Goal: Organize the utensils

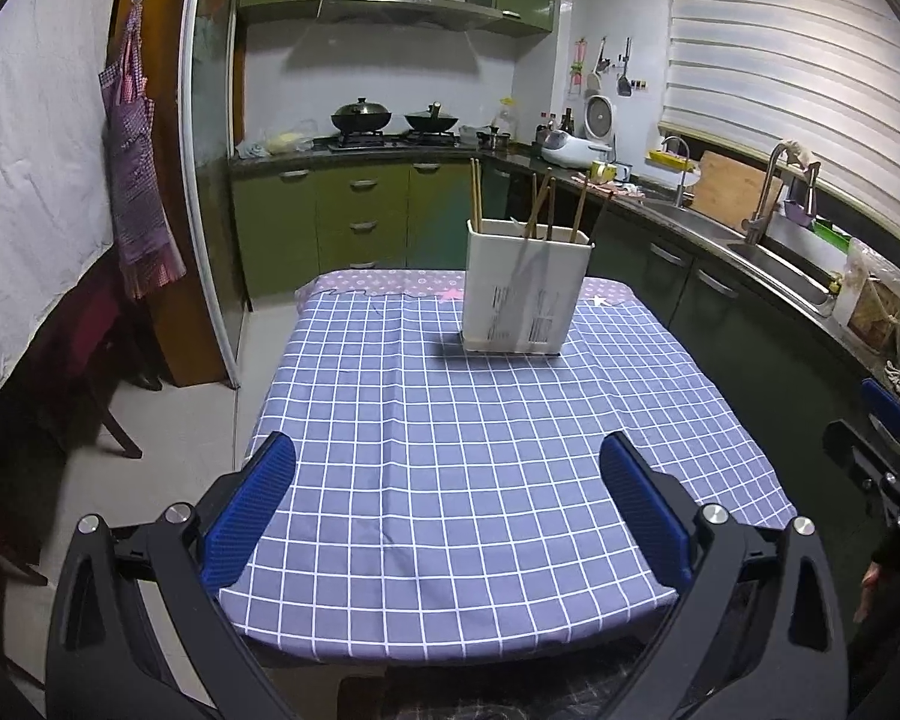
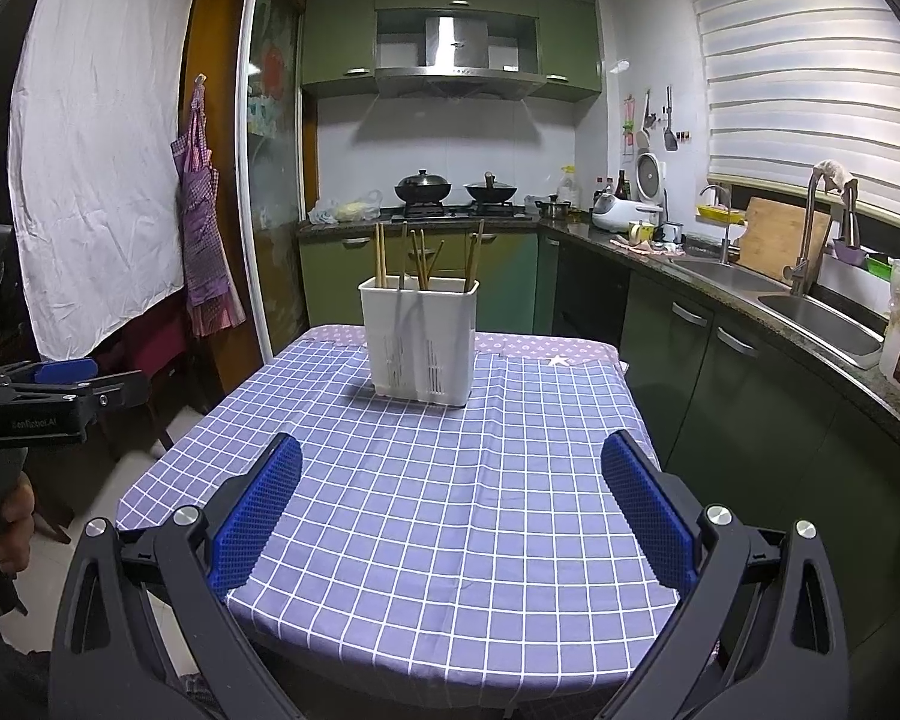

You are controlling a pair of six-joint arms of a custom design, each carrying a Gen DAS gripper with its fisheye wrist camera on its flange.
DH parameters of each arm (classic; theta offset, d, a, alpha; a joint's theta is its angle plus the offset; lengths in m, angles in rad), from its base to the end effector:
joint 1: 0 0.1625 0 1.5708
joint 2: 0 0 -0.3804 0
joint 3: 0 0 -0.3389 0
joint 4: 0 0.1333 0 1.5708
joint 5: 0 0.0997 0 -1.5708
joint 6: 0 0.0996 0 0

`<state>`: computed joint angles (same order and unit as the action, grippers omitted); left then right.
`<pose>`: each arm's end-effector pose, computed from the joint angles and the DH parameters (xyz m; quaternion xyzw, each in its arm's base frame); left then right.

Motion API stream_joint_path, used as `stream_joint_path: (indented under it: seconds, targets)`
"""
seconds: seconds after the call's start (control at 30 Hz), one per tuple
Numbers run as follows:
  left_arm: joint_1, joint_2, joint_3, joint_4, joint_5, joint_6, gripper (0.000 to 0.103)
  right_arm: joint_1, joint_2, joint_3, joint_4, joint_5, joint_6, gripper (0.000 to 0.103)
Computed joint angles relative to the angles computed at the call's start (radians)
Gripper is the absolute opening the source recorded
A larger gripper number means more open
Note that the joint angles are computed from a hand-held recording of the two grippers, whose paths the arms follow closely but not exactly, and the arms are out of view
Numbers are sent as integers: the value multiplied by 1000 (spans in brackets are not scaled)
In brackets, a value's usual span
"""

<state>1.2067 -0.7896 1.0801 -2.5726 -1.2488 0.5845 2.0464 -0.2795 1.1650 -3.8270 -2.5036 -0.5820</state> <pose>-0.1059 -0.7406 0.3291 0.3729 0.8486 -0.3251 0.1872 0.3487 -0.5606 0.0910 0.1031 -0.7406 0.5460 0.3777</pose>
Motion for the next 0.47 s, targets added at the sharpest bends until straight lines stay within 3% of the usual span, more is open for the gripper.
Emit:
stream_joint_path:
  seconds: [0.27,0.47]
  targets:
    - [-9,20,0,-51,67,8,97,-4,-5,6,5,2,6,98]
    - [-8,23,-2,-50,72,10,96,-8,-5,7,8,2,14,98]
